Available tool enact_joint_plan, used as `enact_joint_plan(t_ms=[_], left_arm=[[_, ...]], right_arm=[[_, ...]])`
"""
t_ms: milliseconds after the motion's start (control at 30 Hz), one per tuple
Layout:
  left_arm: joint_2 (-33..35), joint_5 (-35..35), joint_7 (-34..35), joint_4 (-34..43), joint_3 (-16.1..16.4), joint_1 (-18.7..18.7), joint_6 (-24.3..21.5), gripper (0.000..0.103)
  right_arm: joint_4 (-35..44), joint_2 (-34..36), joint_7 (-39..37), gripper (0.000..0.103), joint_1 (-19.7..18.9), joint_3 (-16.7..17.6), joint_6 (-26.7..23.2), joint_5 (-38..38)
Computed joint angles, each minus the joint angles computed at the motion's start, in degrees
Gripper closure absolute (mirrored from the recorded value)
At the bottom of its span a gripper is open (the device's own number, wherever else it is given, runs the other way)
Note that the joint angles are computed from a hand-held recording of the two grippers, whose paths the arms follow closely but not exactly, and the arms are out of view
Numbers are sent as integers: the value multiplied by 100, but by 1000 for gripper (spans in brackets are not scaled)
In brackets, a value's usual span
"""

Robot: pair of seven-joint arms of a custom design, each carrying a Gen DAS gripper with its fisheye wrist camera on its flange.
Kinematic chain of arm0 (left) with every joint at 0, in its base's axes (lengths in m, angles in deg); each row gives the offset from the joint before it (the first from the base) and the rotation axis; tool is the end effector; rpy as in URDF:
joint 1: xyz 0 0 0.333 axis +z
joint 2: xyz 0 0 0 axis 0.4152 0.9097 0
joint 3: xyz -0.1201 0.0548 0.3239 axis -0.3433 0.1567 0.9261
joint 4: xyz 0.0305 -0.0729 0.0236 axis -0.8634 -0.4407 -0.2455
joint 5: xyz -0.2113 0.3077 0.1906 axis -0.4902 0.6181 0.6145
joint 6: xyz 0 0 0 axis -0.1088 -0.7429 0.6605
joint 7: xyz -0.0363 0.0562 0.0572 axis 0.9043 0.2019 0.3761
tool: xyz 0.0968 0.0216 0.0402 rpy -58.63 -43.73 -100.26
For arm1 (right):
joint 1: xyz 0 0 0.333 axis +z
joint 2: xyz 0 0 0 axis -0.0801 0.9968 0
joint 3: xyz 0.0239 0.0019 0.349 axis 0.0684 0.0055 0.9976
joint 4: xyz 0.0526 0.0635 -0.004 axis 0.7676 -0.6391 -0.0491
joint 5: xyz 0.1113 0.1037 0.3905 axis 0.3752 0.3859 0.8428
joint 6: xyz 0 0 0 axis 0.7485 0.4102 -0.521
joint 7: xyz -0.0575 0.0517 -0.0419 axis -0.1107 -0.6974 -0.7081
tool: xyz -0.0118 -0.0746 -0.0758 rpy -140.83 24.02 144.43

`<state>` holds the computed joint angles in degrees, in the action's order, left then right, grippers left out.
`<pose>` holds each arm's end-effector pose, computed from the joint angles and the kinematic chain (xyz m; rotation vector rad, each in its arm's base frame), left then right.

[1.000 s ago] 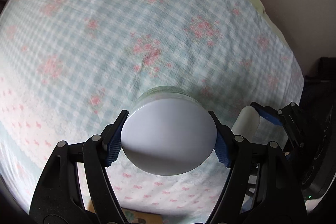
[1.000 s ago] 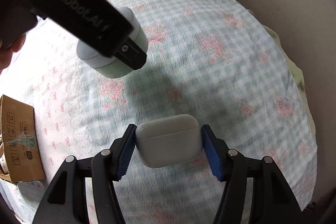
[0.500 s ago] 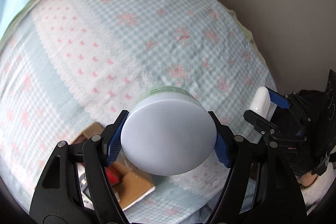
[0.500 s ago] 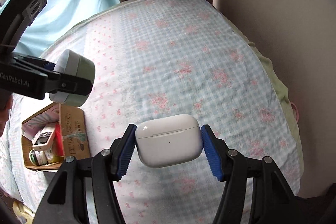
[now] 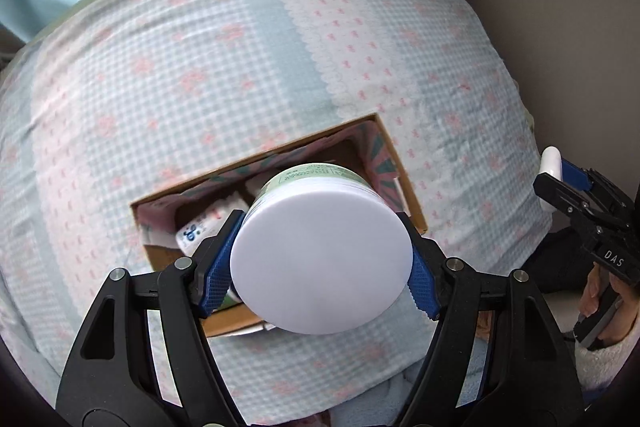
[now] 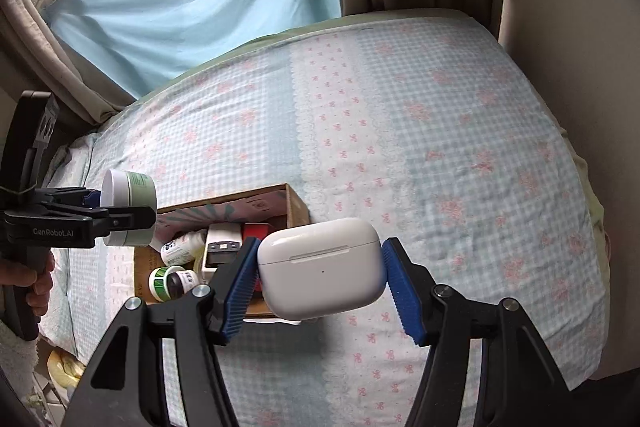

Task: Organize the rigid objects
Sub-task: 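Carry the white-lidded jar and earbud case over the cardboard box, then open both tools to drop the jar and earbud case into the box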

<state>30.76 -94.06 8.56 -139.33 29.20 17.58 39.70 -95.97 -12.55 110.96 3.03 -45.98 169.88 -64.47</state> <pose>0.6131 -0.2101 0.4859 1.8168 -2.3387 0.5065 0.5560 0.0704 0.5244 -1.7179 2.0581 -0.2903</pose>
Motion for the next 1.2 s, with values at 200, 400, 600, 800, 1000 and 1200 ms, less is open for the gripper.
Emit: enact_joint_plan(t_ms=[200, 400, 600, 800, 1000, 1200], left_arm=[[-423, 37, 28, -761, 268, 300, 209, 34], [-319, 9, -49, -1014, 323, 425, 395, 34], [121, 79, -189, -956, 253, 418, 550, 34], [725, 177, -519, -700, 183, 405, 540, 34], [1130, 634, -644, -387, 123, 302, 438, 34], [1327, 841, -760, -208, 123, 258, 388, 33]], right_arm=[[451, 423, 54, 45, 229, 158, -123, 167], [1052, 1057, -152, 46, 353, 210, -405, 363], [1767, 1903, -379, 46, 299, 219, -859, 487], [2393, 2775, -452, 46, 104, 280, -1236, 1019], [2852, 3373, -154, 46, 15, 294, -1448, 1208], [3082, 3570, 3, 45, 17, 286, -1670, 999]])
